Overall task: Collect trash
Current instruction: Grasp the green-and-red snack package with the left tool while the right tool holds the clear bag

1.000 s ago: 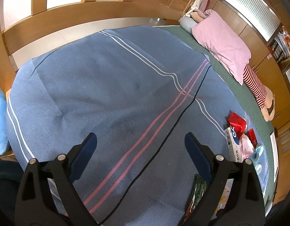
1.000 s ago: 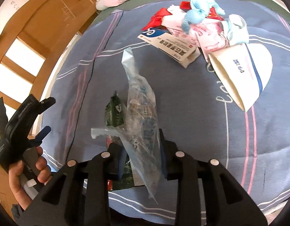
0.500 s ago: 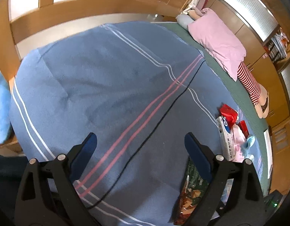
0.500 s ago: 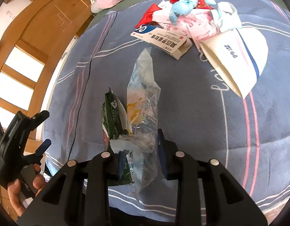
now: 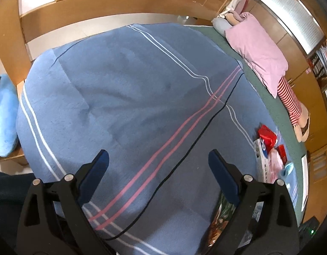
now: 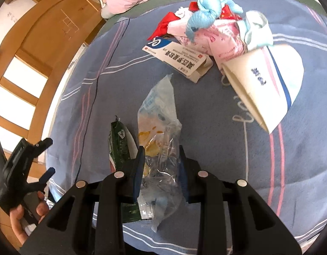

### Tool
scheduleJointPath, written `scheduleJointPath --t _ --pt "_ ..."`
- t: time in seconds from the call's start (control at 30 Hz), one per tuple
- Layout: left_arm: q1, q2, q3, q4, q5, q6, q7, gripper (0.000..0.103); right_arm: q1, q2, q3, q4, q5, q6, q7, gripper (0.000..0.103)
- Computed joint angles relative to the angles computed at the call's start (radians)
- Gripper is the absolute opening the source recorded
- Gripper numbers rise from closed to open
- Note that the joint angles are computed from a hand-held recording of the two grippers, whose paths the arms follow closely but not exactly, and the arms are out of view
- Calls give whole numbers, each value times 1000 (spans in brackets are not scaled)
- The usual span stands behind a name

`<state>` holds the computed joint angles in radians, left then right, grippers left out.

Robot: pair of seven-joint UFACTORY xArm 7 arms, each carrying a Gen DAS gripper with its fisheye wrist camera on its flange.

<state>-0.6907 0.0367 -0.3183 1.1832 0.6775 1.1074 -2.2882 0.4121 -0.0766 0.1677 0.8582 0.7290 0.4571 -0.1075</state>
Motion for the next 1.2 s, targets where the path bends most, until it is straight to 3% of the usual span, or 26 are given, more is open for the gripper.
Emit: scheduleJointPath --t 0.13,0.3,0.4,0.47,0.53,0.6,0.73,0.8,0.93,1.1,1.2 --pt "3 -50 -6 -59 -38 17 25 94 5 -17 -4 -24 25 -3 -33 31" --pt "59 -96 -5 -163 -31 -207 32 94 3 -46 -11 -51 7 -20 -6 31" --pt "74 -34 -4 -114 -16 -282 123 95 -14 -68 -6 -64 -107 -12 98 25" --pt "70 18 8 -75 9 -380 176 95 -13 -98 -13 -83 -127 -10 120 23" --pt "62 83 21 -15 8 -456 287 95 -37 -149 4 -120 -242 -28 223 23" --pt "41 137 34 44 -18 -475 380 95 -77 -219 29 -162 -383 -42 352 22" --pt "35 263 31 159 -167 -543 597 95 -114 -334 36 -216 -521 0 511 22" --pt "17 311 36 225 -217 -486 663 95 -131 -418 48 -254 -572 28 592 22" --pt "-67 434 68 439 -236 -234 801 94 -118 -551 44 -326 -606 74 677 22" --pt "-161 566 121 664 -249 12 965 94 -99 -645 41 -372 -609 133 766 22" --pt "-219 621 168 765 -259 104 968 94 -85 -677 42 -379 -605 145 804 22"
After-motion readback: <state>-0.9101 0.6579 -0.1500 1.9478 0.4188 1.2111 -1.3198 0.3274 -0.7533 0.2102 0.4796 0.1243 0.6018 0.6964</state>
